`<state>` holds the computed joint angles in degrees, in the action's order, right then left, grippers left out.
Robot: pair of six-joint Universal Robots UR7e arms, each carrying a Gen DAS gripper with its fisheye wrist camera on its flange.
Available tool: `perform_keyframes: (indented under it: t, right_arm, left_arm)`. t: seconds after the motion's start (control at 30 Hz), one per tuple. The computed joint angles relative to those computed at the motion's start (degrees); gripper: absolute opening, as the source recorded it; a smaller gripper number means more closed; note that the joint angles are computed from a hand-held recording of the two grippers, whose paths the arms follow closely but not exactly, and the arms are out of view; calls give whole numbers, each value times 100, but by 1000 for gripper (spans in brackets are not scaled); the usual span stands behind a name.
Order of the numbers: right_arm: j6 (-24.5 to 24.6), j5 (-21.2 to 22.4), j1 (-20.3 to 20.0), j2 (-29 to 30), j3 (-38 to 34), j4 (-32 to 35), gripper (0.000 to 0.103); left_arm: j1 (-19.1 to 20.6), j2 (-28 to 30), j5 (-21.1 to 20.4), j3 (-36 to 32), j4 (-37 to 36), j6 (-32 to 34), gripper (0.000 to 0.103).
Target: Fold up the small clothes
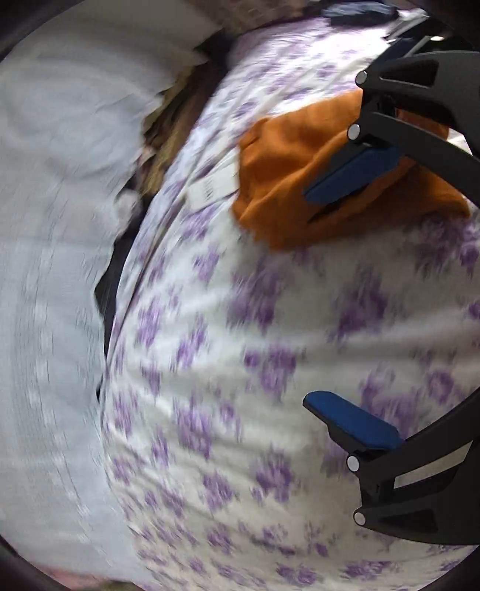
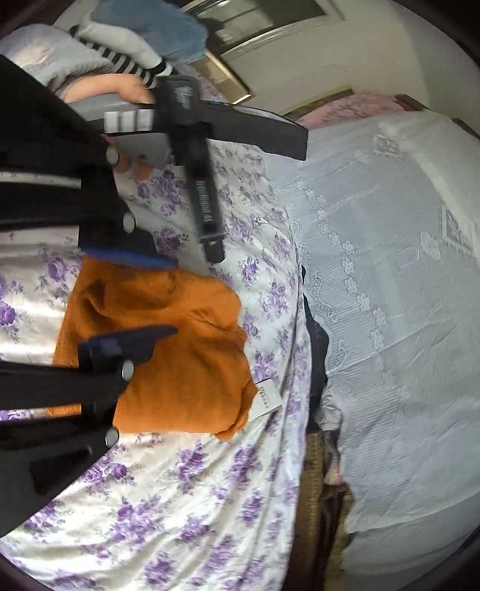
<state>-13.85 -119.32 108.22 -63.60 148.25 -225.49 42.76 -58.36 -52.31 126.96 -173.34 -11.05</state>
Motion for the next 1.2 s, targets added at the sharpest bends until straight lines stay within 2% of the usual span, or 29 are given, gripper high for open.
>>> perform_keyframes:
  t: [0.07, 0.1, 0.13, 0.2, 0.27, 0.3, 0.37, 0.47, 0.53, 0.57, 0.6, 0.63, 0.67, 0.7, 0.77, 0.8, 0.83, 0.87, 0.93, 0.97, 1.0, 1.03, 1.07, 1.1, 1.13, 1.17, 1.2]
  right_arm:
    - [-31, 351, -203, -112, 72, 563, 29]
    - [-80, 535, -291, -167, 81, 968, 30]
    - [-196, 480, -277, 1, 58, 1290, 31]
    - [-334, -42, -72, 372, -55, 1288, 31]
    - [-246, 44, -110, 271, -35, 1356, 28]
    - [-141, 148, -150, 95, 14, 1411, 28]
    - [-72, 322, -164, -222, 129, 1331, 28]
    - [-12, 241, -131, -488, 174, 942, 28]
    - [265, 104, -278, -490, 104, 802, 28]
    - [344, 57, -407, -478, 74, 881, 22]
    - [414, 83, -621, -436, 50, 979, 8]
    - [447, 228, -871, -403, 65, 1030, 3]
    - [425, 612, -1192, -417, 163, 923, 0]
    - [498, 899, -1365, -548, 240, 939, 0]
    - [796, 907, -1250, -892, 212, 1205, 1]
    - [689, 742, -1066, -891, 147, 1007, 5]
    - [516, 360, -826, -816, -11, 854, 5]
    - [490, 135, -706, -813, -155, 942, 5]
    - [699, 254, -908, -1005, -538, 1732, 5]
    - [842, 232, -997, -984, -704, 1989, 5]
    - [943, 184, -1156, -914, -915, 2251, 0]
    - [905, 150, -1337, -797, -1119, 2383, 0]
    - [877, 43, -1494, -616, -1273, 2405, 0]
    - [898, 150, -1633, -537, -1270, 2366, 0]
    - [986, 497, -1882, -524, -1238, 2267, 0]
    - [1030, 632, -1969, -519, -1157, 2080, 0]
    - [1071, 533, -1949, -526, -1133, 1982, 0]
  left_arm:
    - [-192, 232, 346, 42, -45, 194, 99]
    - [-302, 388, 656, 67, -127, 291, 99]
    - [-362, 497, 849, 75, -170, 362, 99]
    - [-371, 631, 1015, 12, -4, 390, 99]
    - [-301, 760, 1197, -109, 371, 300, 99]
    - [-233, 763, 1173, -160, 513, 224, 99]
    - [7, 535, 711, -266, 751, -26, 99]
    - [129, 191, 227, -82, 123, -43, 99]
    - [244, 66, -226, -62, 13, 29, 99]
    - [282, 134, -280, -147, 297, 21, 99]
    - [304, 255, -235, -258, 595, -6, 99]
    - [277, 445, -2, -339, 847, -41, 99]
    - [171, 576, 343, -323, 859, -17, 99]
    - [97, 585, 448, -270, 715, 34, 99]
    - [50, 464, 350, -143, 371, 176, 98]
    - [48, 374, 241, -66, 127, 223, 98]
    - [59, 281, 52, -2, -25, 238, 98]
    - [89, 192, -209, 55, -189, 293, 98]
    - [73, 121, -501, 135, -455, 480, 98]
    - [-16, 166, -416, 196, -603, 645, 98]
    - [-78, 267, -269, 179, -607, 757, 98]
    - [-182, 422, -13, 138, -447, 789, 99]
    - [-162, 619, 135, 6, -95, 827, 99]
    - [-102, 684, 43, -45, 40, 761, 99]
    - [-10, 631, -148, -80, 101, 649, 99]
    - [50, 548, -295, -105, 213, 583, 99]
    - [171, 467, -540, -168, 375, 522, 99]
